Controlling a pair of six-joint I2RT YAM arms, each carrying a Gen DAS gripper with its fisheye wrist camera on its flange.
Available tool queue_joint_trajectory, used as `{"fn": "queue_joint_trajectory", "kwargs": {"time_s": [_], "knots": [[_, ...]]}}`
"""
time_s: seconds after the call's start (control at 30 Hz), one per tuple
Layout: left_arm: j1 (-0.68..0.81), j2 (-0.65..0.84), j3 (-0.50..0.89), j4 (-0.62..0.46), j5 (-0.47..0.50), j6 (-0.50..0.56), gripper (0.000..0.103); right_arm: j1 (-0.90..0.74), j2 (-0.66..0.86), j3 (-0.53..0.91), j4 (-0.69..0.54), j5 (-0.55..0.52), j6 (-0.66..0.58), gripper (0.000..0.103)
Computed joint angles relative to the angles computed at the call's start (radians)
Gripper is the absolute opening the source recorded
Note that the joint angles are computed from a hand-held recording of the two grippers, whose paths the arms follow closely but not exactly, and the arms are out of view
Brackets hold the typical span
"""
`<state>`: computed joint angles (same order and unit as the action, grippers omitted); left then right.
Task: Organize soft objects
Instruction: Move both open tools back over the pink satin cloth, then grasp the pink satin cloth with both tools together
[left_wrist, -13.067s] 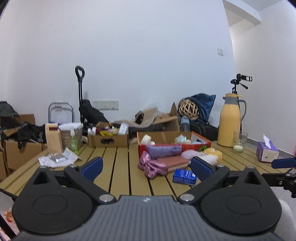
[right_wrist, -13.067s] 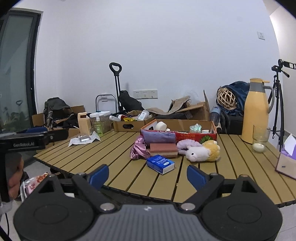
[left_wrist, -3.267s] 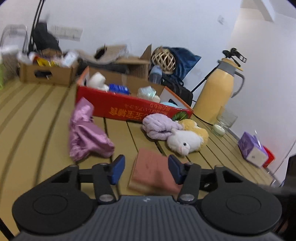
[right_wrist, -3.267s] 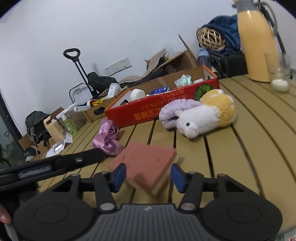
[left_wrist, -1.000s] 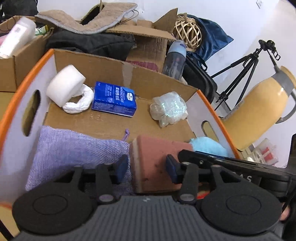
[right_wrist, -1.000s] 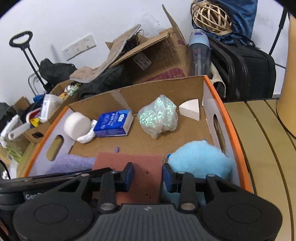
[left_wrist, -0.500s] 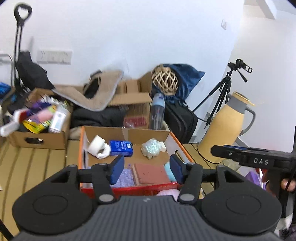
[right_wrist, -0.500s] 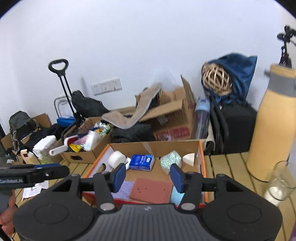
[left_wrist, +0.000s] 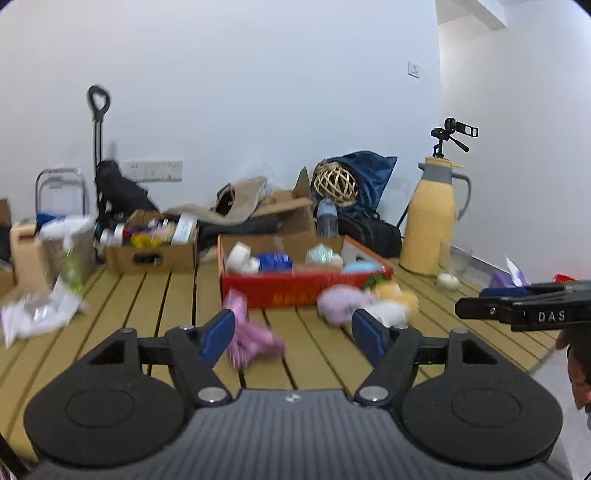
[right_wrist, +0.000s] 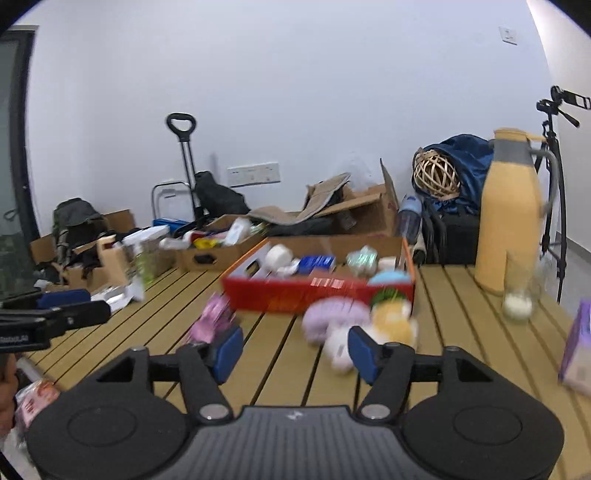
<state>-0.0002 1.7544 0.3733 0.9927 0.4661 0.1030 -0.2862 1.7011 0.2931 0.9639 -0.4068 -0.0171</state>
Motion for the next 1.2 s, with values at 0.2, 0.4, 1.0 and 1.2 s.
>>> {"fn": "queue_joint_trajectory", "kwargs": {"time_s": [0.2, 0.4, 1.0, 1.2], "knots": [[0.113, 0.040, -0.132, 0.091, 0.081, 0.002, 0.076, -0.010, 0.047, -0.214, 0.229, -0.040, 0.001, 0.068], [0.131, 0.127, -0.100, 0.185, 0.059, -0.047, 0.076, 0.108, 0.147, -0.164, 0.285, 0.034, 0.037, 0.068], [0.156, 0.462, 0.575, -0.203, -0.064, -0.062, 0.076, 0.547, 0.740, 0.918, -0.300, 0.433, -0.206, 0.049], [0.080, 0.558, 0.767, -0.327, -0.046, -0.059, 0.076, 0.368, 0.645, 0.851, -0.347, 0.068, -0.058, 0.017]]}}
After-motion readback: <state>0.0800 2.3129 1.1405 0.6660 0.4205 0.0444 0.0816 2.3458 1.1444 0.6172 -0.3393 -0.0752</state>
